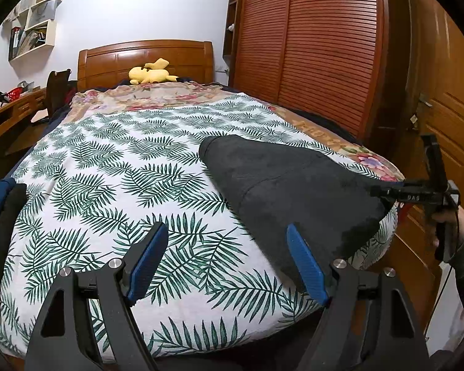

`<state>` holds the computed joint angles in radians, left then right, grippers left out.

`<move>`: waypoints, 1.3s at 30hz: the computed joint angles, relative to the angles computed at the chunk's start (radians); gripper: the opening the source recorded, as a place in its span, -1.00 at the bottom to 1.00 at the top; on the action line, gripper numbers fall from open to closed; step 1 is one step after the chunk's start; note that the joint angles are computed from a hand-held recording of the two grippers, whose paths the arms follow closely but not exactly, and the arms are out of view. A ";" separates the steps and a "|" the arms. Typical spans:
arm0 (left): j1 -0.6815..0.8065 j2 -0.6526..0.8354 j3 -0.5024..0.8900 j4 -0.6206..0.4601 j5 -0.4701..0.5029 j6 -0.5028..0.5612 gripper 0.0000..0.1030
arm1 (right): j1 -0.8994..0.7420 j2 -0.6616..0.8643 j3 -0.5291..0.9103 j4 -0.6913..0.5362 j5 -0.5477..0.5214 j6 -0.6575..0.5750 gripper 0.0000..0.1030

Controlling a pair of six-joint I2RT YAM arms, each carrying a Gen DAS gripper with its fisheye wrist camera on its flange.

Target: Fold large clothes

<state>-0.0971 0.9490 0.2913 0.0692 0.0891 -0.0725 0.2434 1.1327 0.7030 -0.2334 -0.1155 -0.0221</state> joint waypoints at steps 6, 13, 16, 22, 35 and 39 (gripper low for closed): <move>-0.001 0.008 -0.002 0.011 0.004 0.000 0.55 | 0.045 -0.065 0.029 -0.012 0.005 -0.010 0.14; -0.010 0.026 -0.003 0.023 -0.003 -0.008 0.55 | 0.105 0.045 0.041 0.086 -0.036 -0.035 0.13; -0.018 0.031 -0.004 0.025 -0.009 -0.006 0.55 | 0.097 0.153 0.060 0.132 -0.066 -0.024 0.13; -0.015 0.055 0.001 0.039 -0.006 -0.005 0.55 | 0.050 0.377 0.027 0.295 -0.110 -0.045 0.13; -0.064 0.120 0.003 0.084 -0.036 -0.021 0.55 | -0.075 0.065 -0.181 0.248 -0.187 -0.059 0.13; -0.074 0.143 0.007 0.097 -0.038 -0.029 0.55 | -0.100 0.080 -0.232 0.274 -0.217 -0.052 0.13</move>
